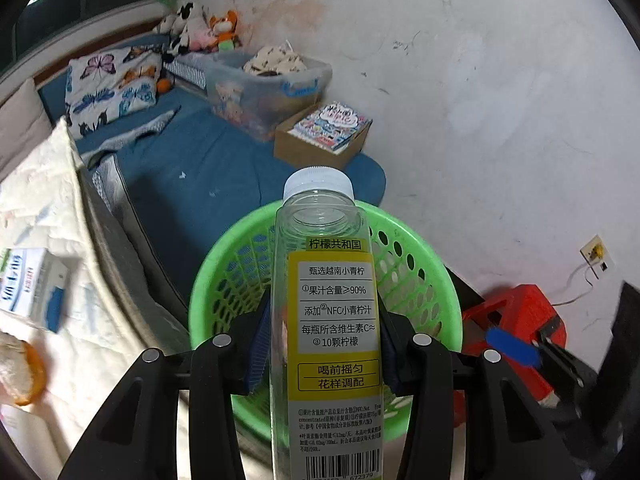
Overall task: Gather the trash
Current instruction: 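Carry the lemon juice bottle over the green basket and release it with the left tool, then return both tools to the mattress toward the crumpled tissue and paper cup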
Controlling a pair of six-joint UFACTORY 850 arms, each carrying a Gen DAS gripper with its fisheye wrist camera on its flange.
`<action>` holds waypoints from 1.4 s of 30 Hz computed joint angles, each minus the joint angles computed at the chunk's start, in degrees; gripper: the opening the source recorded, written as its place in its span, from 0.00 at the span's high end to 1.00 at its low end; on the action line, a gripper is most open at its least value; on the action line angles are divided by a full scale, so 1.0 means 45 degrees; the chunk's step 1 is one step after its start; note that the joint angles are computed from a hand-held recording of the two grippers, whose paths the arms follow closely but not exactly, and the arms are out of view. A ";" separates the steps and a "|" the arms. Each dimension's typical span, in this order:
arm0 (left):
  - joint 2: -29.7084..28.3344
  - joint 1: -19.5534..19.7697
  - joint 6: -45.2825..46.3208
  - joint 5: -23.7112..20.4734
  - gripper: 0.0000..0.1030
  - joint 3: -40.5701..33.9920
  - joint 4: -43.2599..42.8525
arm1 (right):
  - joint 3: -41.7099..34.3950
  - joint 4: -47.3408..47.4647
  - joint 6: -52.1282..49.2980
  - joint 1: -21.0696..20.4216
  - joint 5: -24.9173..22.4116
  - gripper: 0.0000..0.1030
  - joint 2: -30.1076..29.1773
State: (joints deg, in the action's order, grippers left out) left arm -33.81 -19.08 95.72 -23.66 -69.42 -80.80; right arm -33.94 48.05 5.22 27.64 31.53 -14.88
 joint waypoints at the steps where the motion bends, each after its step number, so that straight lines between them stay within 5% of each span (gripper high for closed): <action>1: -0.0120 -0.0086 -0.0095 0.0103 0.57 -0.0088 0.0005 | 0.0040 -0.0065 0.0131 0.0032 0.0030 0.39 -0.0003; 13: -0.1250 -0.0622 -0.1425 0.1110 0.57 -0.1056 0.1301 | 0.0435 -0.0111 0.0645 0.0146 0.0217 0.39 0.0134; 21: -0.1472 -0.0536 -0.1488 0.0849 0.49 -0.1289 0.1287 | 0.0432 -0.0250 0.0911 0.0227 0.0169 0.39 0.0028; 42: 0.3460 0.2580 0.5175 -0.0251 0.38 0.3460 -0.4334 | -0.1130 0.1393 -0.1924 0.1917 0.0040 0.32 0.0056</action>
